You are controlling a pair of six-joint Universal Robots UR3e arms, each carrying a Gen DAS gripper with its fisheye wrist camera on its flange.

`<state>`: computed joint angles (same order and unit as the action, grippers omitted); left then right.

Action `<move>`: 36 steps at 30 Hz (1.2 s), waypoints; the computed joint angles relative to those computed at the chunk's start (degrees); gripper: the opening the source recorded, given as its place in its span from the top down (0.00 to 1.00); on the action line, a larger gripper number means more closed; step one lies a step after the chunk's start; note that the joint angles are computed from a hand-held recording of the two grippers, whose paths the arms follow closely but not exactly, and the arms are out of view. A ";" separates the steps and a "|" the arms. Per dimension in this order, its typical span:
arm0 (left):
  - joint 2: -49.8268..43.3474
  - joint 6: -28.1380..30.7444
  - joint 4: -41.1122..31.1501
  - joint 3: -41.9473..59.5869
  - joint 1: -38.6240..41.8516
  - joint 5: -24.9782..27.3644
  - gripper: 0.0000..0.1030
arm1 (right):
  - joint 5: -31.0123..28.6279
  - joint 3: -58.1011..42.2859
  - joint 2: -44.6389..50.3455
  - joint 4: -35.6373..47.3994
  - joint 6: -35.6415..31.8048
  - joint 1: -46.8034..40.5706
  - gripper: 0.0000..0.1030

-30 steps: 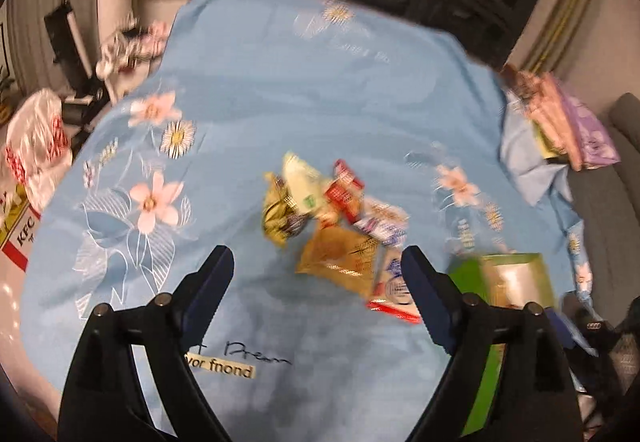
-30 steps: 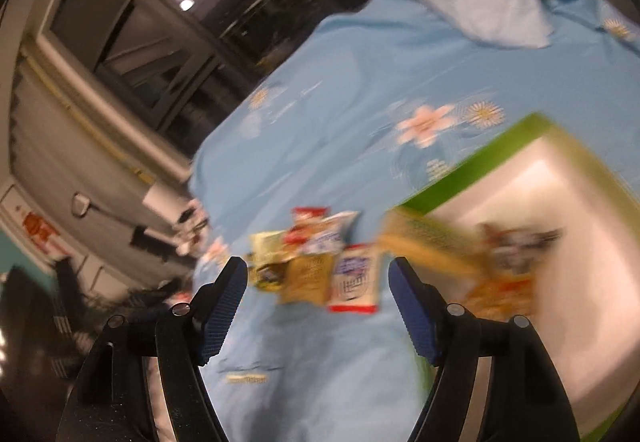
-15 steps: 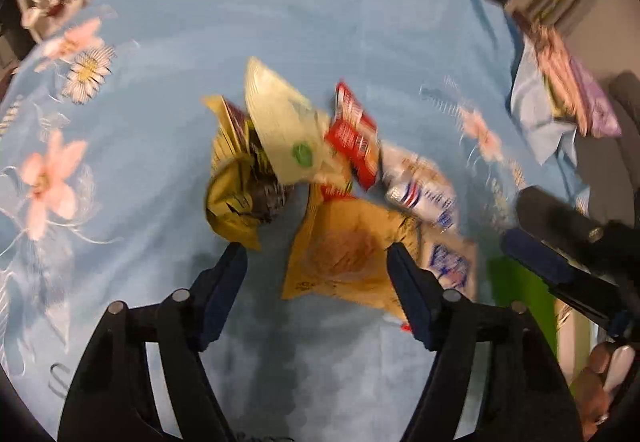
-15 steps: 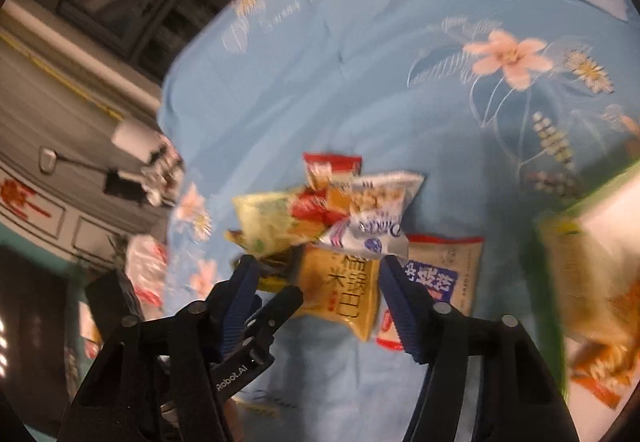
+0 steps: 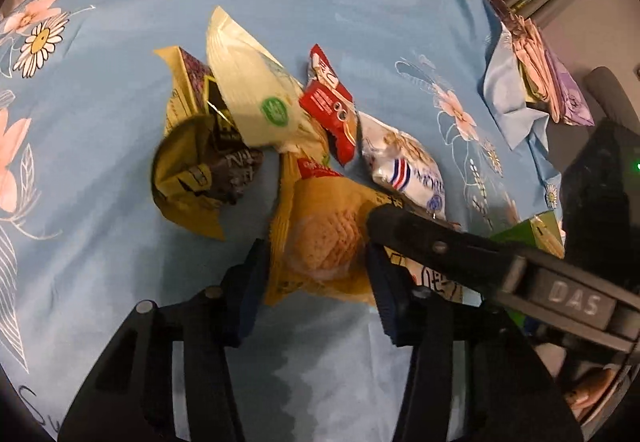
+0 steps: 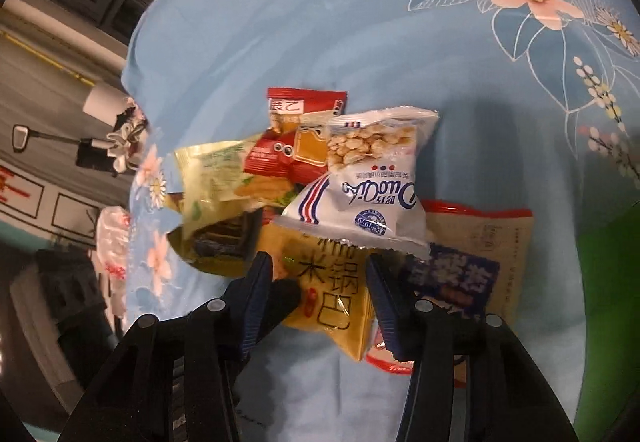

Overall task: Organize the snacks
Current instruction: 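Move the right gripper back to the pile and grasp the yellow rice-crust bag, then lift the yellow rice-crust bag and carry it toward the box with the right gripper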

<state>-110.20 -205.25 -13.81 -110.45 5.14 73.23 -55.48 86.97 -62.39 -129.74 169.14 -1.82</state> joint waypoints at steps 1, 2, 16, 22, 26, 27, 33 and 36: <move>-0.59 0.40 1.02 -0.03 -0.06 -1.01 0.57 | -0.02 -0.10 0.25 0.11 -0.18 -0.05 0.50; -1.03 0.52 1.23 0.46 -0.69 -0.39 0.57 | -0.32 -0.38 0.74 0.31 -0.61 0.05 0.50; 3.70 0.95 2.04 -1.13 -5.04 5.96 0.63 | 6.10 9.70 -7.26 -0.31 -4.11 -3.29 0.48; 7.43 0.58 4.82 -3.15 -6.84 7.76 0.63 | 9.21 15.60 -15.46 -0.63 -6.86 -6.13 0.48; 8.84 0.35 6.58 -3.41 -8.45 9.12 0.63 | 10.91 18.65 -20.18 -0.61 -8.35 -7.99 0.48; 9.15 0.34 6.81 -3.36 -8.81 9.34 0.63 | 11.38 19.35 -21.46 -0.34 -8.98 -8.56 0.48; 10.82 0.24 8.10 -3.16 -10.54 10.07 0.64 | 13.22 21.85 -27.48 1.41 -11.23 -11.20 0.49; 12.33 -0.20 7.92 -2.97 -12.25 12.47 0.64 | 14.77 22.67 -30.17 3.15 -12.31 -12.42 0.49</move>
